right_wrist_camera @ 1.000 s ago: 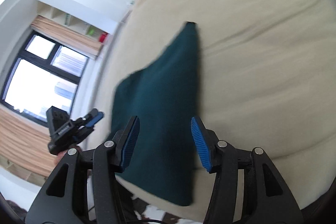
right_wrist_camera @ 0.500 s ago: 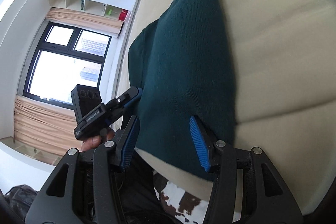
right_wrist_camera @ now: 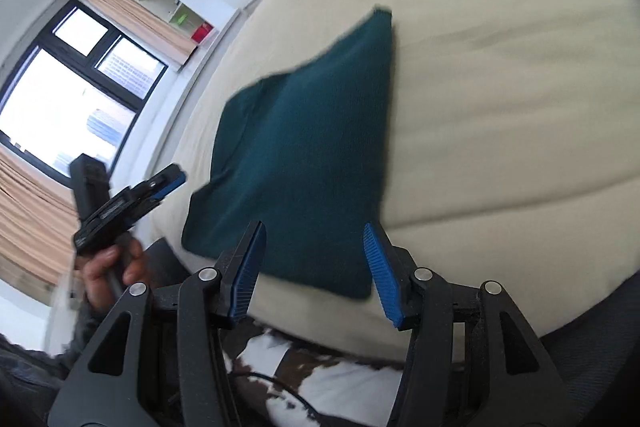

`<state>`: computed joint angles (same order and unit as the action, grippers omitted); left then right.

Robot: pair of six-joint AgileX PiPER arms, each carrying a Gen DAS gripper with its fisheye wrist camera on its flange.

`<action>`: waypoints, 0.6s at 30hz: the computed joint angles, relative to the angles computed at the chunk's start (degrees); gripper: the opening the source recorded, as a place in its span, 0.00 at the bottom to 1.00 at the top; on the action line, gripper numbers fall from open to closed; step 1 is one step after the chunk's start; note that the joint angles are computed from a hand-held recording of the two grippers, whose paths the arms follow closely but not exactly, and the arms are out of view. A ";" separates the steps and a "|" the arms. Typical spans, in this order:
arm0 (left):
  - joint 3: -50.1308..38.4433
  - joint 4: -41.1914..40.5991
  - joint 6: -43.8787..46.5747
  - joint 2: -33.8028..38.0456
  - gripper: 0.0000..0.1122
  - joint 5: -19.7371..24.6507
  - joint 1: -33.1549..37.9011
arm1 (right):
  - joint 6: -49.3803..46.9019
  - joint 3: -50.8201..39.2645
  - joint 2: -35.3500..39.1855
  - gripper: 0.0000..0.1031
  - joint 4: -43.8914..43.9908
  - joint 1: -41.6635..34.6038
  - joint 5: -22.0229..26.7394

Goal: Fold small clothes

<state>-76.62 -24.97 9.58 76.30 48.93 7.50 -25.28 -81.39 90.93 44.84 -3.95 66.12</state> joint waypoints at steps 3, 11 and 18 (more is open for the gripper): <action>0.60 17.19 -11.50 -5.09 0.88 -7.48 -7.55 | 3.45 0.16 -5.72 0.49 -7.66 4.78 -10.22; -2.42 63.02 -45.36 -10.77 0.92 -8.36 -24.62 | 29.82 4.83 -18.34 1.00 -42.34 18.21 -39.34; -16.12 65.94 -42.92 -6.08 0.92 6.70 -28.60 | 40.08 -3.41 -18.75 1.00 -56.26 21.36 -36.73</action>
